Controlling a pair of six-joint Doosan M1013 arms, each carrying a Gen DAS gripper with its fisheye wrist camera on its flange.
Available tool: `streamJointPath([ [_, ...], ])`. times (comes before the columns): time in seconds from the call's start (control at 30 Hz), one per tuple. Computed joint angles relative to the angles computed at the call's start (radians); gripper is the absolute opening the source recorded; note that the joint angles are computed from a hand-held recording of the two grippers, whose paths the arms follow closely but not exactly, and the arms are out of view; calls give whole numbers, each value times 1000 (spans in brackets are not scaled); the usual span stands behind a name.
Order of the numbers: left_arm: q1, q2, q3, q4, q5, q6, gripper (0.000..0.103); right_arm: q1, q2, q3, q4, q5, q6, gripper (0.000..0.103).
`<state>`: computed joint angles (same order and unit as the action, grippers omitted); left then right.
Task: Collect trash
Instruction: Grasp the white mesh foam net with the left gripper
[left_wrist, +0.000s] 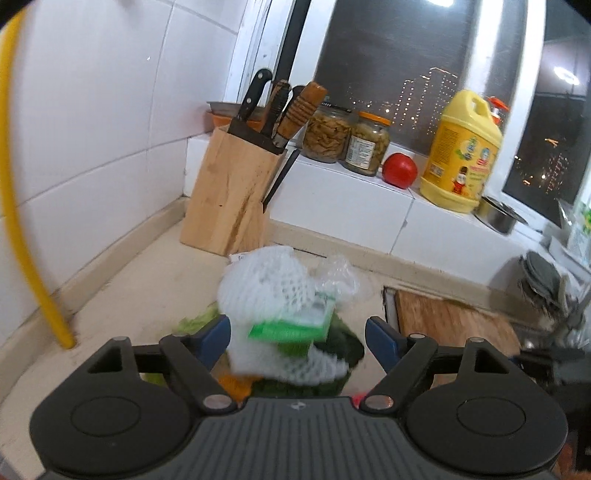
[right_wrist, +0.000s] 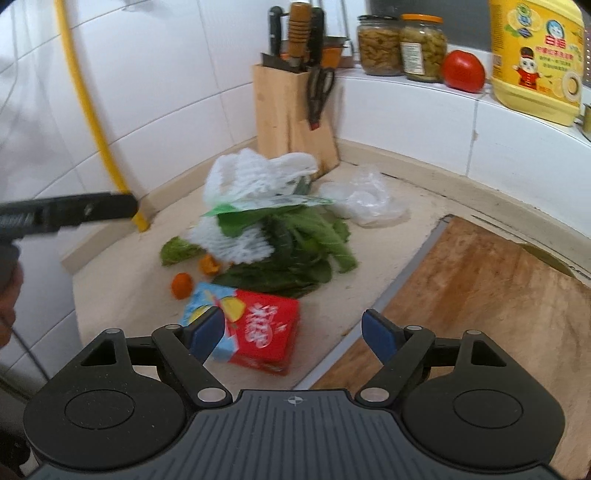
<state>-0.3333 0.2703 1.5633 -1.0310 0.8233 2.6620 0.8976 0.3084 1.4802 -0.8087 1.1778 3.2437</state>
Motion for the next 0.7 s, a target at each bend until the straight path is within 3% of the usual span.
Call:
streamJointPath([
  [0.33,-52,120,-138,120,-17,-182,75,-59,-31,41,-10,6,-9,87],
  [0.43,-58,138,-150,111,-23,-165,72,-81,-36,49,-9,2,-20,87],
  [0.5,-64,141,-152,135,-32,-158,57,-91,-36,51,-11,4,-25,87],
  [0.57,-67,145,-159,180,-25,-185,31,-98,-36,57,-15,3,-18,87],
  [0.63,-61,146,-160,176,-2,-180,14,-100,-35,59,-15,5,-8,87],
  [0.7,-54,142,-155,169,6,-178,9,-103,-32,59,-8,3,-4,87],
])
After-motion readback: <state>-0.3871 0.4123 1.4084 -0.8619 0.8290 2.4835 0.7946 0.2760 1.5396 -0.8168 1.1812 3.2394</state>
